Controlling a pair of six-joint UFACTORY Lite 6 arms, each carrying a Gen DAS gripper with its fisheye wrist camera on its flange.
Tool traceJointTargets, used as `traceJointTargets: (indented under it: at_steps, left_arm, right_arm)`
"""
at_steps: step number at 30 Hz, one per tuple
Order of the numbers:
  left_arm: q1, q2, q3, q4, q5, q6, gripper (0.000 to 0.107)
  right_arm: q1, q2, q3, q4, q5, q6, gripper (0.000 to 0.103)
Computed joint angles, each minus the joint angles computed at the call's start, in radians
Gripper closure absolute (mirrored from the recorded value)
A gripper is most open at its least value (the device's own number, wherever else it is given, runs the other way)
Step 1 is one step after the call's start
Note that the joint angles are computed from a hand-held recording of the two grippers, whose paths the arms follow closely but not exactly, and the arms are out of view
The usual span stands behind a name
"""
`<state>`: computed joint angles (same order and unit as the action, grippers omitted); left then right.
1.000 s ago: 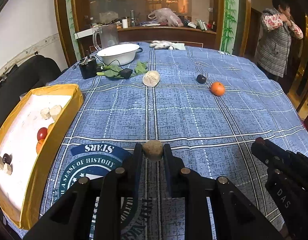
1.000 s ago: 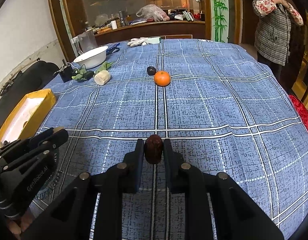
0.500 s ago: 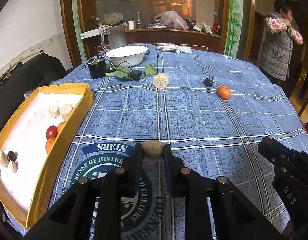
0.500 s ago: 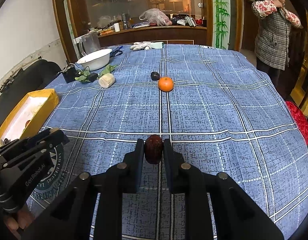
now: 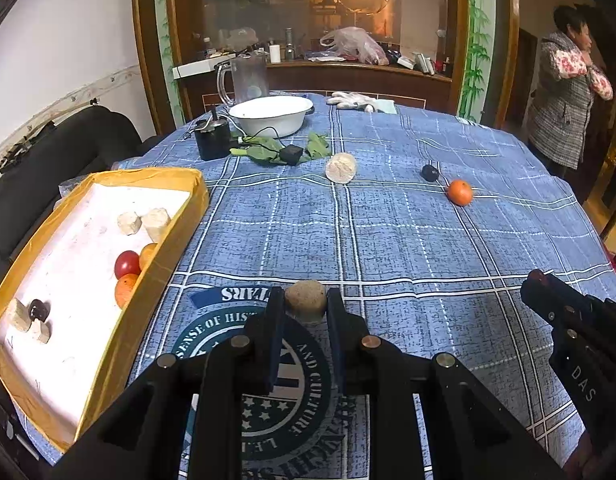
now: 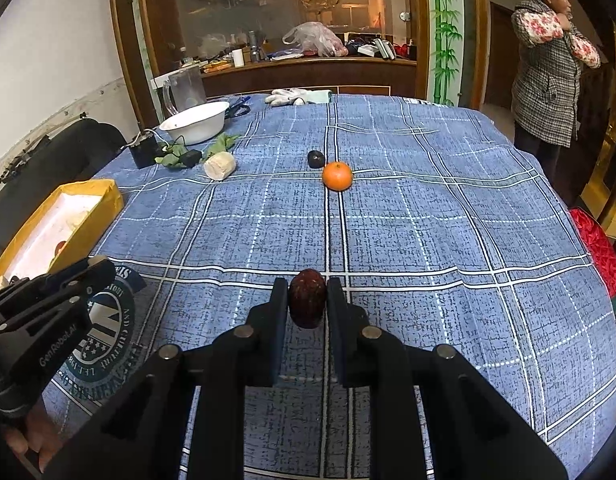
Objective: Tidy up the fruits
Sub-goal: 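Carry the red date and small beige cake over the tray with both tools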
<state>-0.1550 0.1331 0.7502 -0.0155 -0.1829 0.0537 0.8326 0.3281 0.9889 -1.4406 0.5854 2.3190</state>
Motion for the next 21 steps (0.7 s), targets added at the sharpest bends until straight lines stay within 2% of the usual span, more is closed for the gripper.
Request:
traceJointTargets:
  at_steps: [15, 19, 21]
  left_arm:
    - [0.067, -0.021, -0.012, 0.238, 0.004, -0.216, 0.088]
    - [0.108, -0.039, -0.017, 0.383, 0.008, -0.35, 0.088]
    - [0.145, -0.051, -0.021, 0.507, 0.006, -0.461, 0.088]
  right_arm:
    - [0.024, 0.032, 0.069, 0.028, 0.011, -0.059, 0.082]
    - [0.028, 0.042, 0.093, 0.033, 0.013, -0.077, 0.082]
    - [0.032, 0.05, 0.108, 0.031, 0.012, -0.083, 0.082]
